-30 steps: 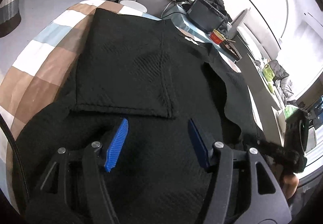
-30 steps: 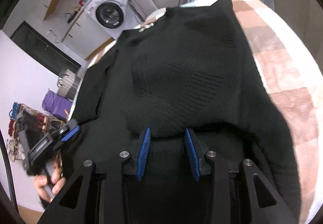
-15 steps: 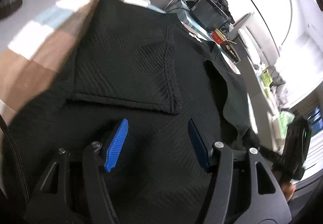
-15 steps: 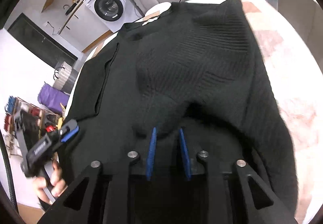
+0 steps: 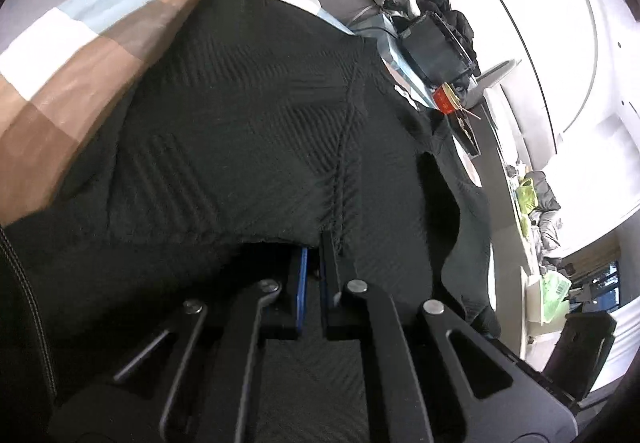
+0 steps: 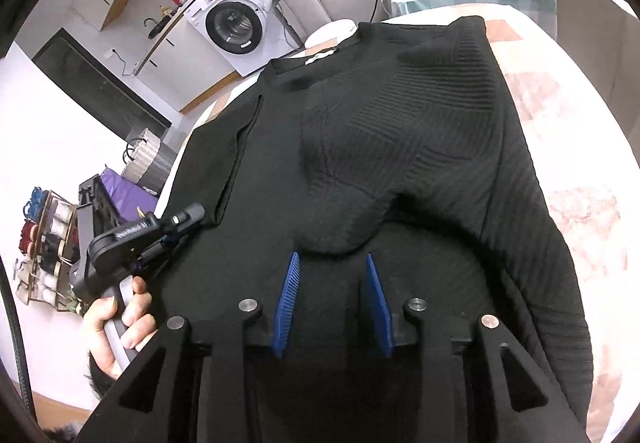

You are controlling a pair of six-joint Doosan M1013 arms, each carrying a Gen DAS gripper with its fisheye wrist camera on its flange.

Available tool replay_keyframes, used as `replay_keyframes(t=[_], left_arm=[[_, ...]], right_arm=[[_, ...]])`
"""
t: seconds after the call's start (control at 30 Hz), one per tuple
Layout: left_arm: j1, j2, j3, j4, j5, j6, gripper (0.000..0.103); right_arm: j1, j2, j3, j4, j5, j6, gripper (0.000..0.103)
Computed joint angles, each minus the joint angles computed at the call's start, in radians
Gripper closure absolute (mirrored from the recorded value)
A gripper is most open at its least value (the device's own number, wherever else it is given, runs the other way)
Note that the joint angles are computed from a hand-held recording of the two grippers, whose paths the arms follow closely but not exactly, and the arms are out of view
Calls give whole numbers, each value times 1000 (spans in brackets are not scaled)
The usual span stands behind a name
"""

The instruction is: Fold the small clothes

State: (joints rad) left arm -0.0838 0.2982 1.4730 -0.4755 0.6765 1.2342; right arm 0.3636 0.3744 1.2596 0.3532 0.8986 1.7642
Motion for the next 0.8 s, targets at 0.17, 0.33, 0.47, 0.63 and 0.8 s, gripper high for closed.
replay_keyframes(t=[0.17, 0.33, 0.47, 0.63, 0.8], left_arm=[[1, -28, 25, -6, -10, 50, 101], [12, -34, 24, -8, 37, 56, 101], [18, -38, 38, -32, 67, 61, 97], [14, -71, 68, -18, 53, 66, 89], [2, -142, 112, 102, 39, 13, 61]], right_arm=[[-1, 10, -8, -11, 5, 10, 67], [-6, 24, -15, 20, 3, 29, 67], [-17, 27, 3, 52, -60, 133, 68], [-4, 49, -29, 5, -35, 186, 80], [8, 20, -21, -19, 3, 109, 76]])
